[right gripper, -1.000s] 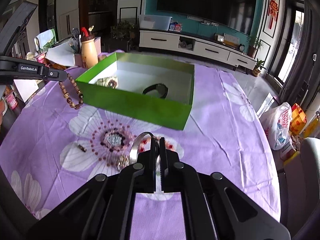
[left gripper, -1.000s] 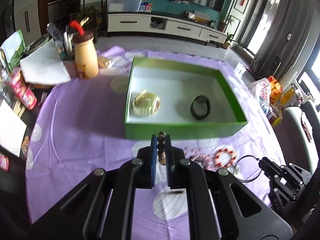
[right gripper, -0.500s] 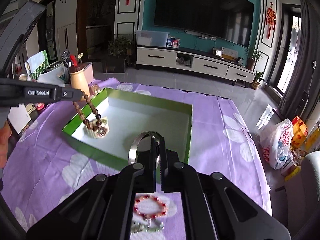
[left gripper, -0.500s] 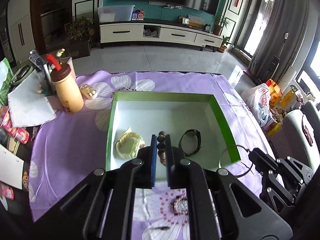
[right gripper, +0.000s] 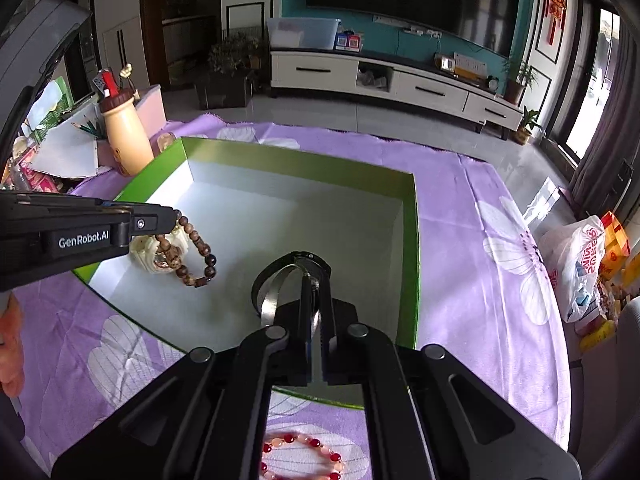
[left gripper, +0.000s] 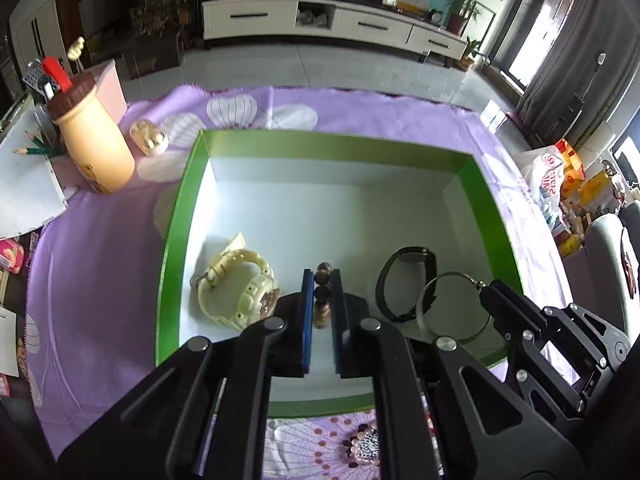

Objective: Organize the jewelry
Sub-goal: 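Carry the bracelet and bangle into the green box and open both tools, then move both tools back to the remaining jewelry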

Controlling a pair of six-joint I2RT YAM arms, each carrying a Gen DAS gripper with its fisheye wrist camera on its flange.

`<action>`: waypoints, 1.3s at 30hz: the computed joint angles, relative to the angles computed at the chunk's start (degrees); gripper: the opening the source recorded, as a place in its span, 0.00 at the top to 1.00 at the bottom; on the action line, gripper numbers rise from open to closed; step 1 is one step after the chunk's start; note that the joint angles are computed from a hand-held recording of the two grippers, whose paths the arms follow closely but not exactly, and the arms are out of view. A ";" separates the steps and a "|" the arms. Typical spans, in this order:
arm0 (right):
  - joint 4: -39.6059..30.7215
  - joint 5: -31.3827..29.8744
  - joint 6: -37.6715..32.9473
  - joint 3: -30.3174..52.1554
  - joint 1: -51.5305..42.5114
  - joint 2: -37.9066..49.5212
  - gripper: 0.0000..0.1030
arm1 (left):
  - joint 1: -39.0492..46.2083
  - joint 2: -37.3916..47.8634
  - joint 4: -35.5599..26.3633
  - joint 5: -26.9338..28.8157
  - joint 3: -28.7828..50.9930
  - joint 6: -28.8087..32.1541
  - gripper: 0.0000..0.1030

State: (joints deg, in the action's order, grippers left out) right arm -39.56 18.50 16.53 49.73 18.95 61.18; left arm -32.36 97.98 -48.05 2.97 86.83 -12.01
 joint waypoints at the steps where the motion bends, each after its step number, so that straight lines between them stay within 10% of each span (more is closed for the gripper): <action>1: 0.27 0.00 0.17 -0.07 -0.52 0.66 0.97 | -0.08 0.72 -0.11 -0.21 0.11 0.00 0.93; 5: 0.27 -0.25 0.96 -0.51 -2.40 0.16 0.89 | 0.25 1.34 -0.47 0.30 0.16 -0.38 0.91; 18: -6.30 -3.64 1.35 -2.55 -5.97 -12.71 0.56 | 1.46 -9.58 0.64 -0.94 -6.95 0.09 0.26; 24: -13.69 -7.53 3.60 -3.64 -1.31 -21.19 0.53 | 2.41 -19.33 -1.53 0.18 -15.07 1.90 0.25; 39: -22.63 9.51 36.39 -15.71 45.98 -28.50 0.53 | -5.32 -43.96 -0.82 -2.86 -42.60 3.66 0.25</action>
State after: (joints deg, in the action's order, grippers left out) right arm -62.19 28.02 52.93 34.02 64.93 32.68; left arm -37.68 54.02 -48.87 0.11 44.23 -8.35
